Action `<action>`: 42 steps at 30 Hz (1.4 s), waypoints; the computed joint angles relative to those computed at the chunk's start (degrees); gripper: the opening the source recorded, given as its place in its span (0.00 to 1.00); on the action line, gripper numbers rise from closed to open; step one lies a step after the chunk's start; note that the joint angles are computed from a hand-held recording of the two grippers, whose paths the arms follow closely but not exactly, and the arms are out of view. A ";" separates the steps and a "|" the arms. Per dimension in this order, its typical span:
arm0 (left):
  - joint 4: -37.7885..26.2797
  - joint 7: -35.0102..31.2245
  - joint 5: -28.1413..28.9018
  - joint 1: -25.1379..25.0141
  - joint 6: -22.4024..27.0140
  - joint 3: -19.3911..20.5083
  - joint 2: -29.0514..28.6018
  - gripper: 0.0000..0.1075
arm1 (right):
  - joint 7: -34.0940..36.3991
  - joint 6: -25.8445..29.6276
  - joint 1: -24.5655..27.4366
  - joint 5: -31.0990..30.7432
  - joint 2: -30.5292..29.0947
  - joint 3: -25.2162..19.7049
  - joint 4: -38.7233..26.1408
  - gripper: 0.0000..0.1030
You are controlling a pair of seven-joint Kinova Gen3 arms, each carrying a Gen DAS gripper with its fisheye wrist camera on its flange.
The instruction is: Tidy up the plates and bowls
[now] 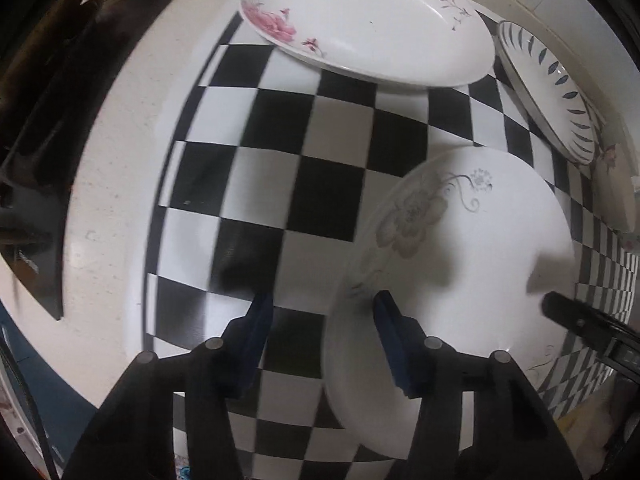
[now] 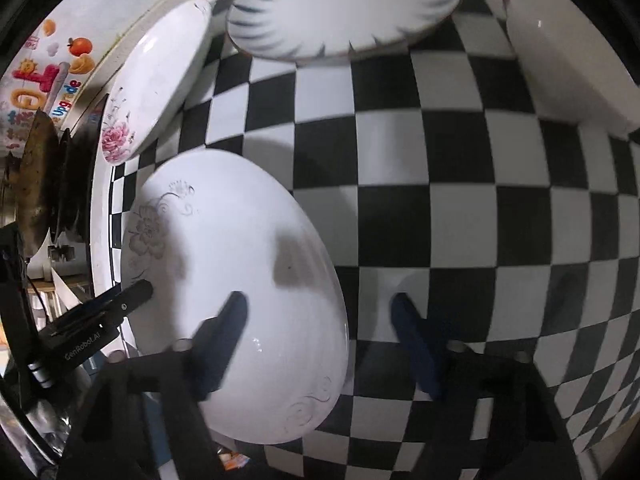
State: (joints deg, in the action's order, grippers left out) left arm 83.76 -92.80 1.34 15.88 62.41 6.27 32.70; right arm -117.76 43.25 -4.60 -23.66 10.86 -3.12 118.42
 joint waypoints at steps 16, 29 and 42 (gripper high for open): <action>1.49 -2.48 2.28 0.78 -0.44 1.15 -1.91 0.30 | 4.49 -0.58 1.40 -3.03 -2.36 0.10 3.16 0.20; 5.60 -1.26 3.20 5.60 -0.81 3.74 -8.47 0.31 | 0.89 4.72 3.41 3.40 -17.54 3.97 8.63 0.17; 3.78 1.47 1.48 11.49 0.03 4.08 -4.93 0.31 | 5.61 5.94 8.57 4.77 -23.87 9.94 16.28 0.17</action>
State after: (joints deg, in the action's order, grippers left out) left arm 87.55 -91.33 2.82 27.37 62.44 10.35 27.78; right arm -112.14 49.19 3.97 -18.90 -13.01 6.83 134.70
